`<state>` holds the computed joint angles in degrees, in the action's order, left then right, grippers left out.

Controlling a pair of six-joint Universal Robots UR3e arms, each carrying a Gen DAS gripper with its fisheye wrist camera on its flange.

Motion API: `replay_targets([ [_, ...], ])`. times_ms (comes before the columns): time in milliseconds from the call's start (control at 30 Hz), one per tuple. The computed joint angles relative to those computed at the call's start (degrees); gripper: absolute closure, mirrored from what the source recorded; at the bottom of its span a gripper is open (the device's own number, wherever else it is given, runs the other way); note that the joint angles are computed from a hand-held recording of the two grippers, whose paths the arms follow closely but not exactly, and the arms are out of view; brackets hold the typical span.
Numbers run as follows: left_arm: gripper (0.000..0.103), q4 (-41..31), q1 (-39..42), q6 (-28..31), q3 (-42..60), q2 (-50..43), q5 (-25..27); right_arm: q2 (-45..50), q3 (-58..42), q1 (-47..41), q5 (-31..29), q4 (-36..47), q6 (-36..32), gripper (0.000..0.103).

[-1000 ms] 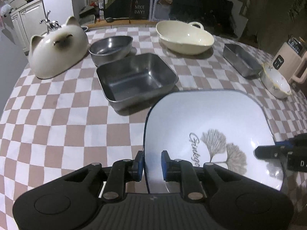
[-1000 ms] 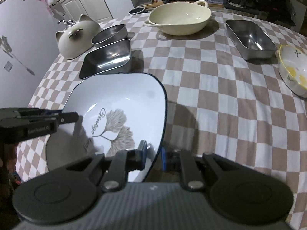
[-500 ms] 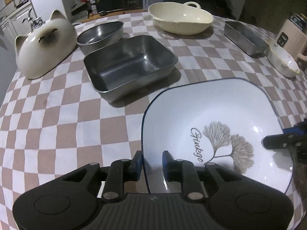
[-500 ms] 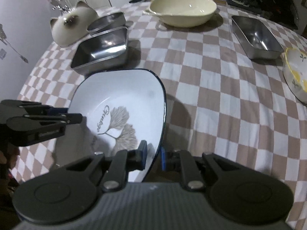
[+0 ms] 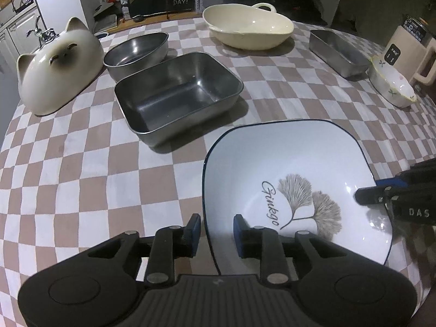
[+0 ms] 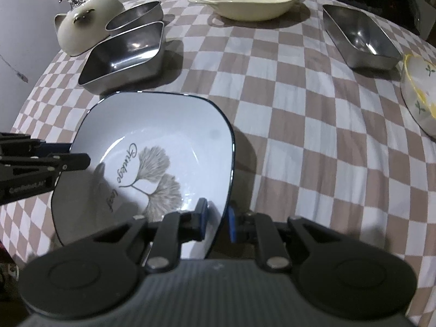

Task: Organize plates and bowls
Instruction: 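Lift the white plate with the right tool and carry it toward the table edge, then lower the white plate onto the cloth and open the right tool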

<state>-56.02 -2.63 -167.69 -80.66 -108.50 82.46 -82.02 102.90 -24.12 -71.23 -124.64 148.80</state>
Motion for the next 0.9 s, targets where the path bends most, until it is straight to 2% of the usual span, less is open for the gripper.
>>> replay_targets([
  [133, 0.062, -1.04, 0.29, -0.16, 0.05, 0.19, 0.12, -0.53, 1.22, -0.44, 0.4, -2.63, 0.34, 0.083],
  [200, 0.055, -1.71, 0.56, -0.38, 0.11, 0.34, -0.19, -0.58, 1.24, -0.84, 0.79, -2.46, 0.2, 0.076],
  [267, 0.049, -2.37, 0.79, -0.39, 0.21, 0.46, -0.7, -0.63, 0.86, -1.35, 1.31, -1.27, 0.1, 0.054],
  [333, 0.044, -2.79, 0.79, -0.27, 0.24, 0.58, -0.92, -1.18, 1.37, -1.79, 1.94, -0.9, -0.3, 0.042],
  [433, 0.03, -3.42, 0.64, -0.09, 0.35, 0.69, -1.28, -2.31, 2.53, -2.04, 1.78, -1.27, -0.47, 0.033],
  [500, 0.012, -3.78, 0.59, -0.24, 0.43, 0.72, -1.48, -2.9, 3.32, -2.26, 1.52, -1.75, -0.29, 0.026],
  [633, 0.006, -4.62, 0.44, -0.5, 0.4, 1.08, -1.45, -4.12, 5.03, -2.94, 0.96, -3.1, -0.63, 0.015],
  [733, 0.001, -4.39, 0.26, -0.59, -0.12, 1.58, -0.86, -5.06, 6.2, -3.95, 1.48, -3.61, -0.97, 0.002],
  [900, 0.0, -4.08, 0.31, -1.38, -1.09, 2.65, -0.32, -6.18, 6.98, -5.65, 1.91, -2.9, -1.86, 0.0],
])
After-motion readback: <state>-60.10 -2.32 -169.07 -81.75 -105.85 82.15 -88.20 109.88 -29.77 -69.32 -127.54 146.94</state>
